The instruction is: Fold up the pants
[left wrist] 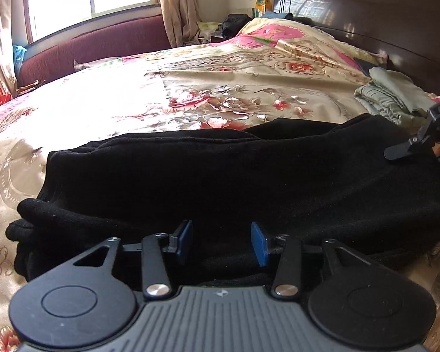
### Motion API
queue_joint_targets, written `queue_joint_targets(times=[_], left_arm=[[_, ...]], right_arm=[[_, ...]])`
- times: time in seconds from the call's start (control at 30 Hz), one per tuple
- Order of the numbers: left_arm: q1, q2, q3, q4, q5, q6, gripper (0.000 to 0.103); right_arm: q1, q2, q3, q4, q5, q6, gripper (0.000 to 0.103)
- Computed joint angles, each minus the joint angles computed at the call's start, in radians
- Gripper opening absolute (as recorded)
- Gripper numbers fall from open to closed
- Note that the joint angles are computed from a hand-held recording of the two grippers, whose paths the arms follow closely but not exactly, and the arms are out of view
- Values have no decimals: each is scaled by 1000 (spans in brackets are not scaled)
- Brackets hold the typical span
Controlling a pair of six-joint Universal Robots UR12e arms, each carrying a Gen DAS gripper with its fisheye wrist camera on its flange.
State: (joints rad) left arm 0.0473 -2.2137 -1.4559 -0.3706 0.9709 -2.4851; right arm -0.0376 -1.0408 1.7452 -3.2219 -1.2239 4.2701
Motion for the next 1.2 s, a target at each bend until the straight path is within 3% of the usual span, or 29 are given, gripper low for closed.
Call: queue_joint_targets(times=[0.1,0.2,0.4,0.5,0.57,0.73,0.83,0.9,1.07,1.2], left_arm=[[4,-4,-11,37,-20,-16,58],[15,-9,-2,16,-62,-10,58],[57,-20,40,-98,-179,-44,58],[77,-35,71,-124,-214,-119,58],[92,-49,94,-137,-237,-183,57],[131,-70,124,-196,-304,-284,57],[143,-64,110,-191,-312,-303,57],[145,-55,91,-165,-301,-312,57],[165,-43,60,-97,-290,-392,57],[180,-34,43,-13,-288,-494,57]], right_arm=[[22,-11,-60,55,-38,-40,16],[44,3,-144,102,-55,-54,17],[98,120,-389,213,-39,-86,17],[134,193,-524,325,-63,-98,19],[157,243,-604,380,-76,-96,25],[189,337,-759,509,-16,-162,32],[194,367,-816,560,86,-233,31],[199,364,-818,557,95,-269,31],[201,310,-757,528,0,-443,32],[205,288,-745,620,-116,-578,32]])
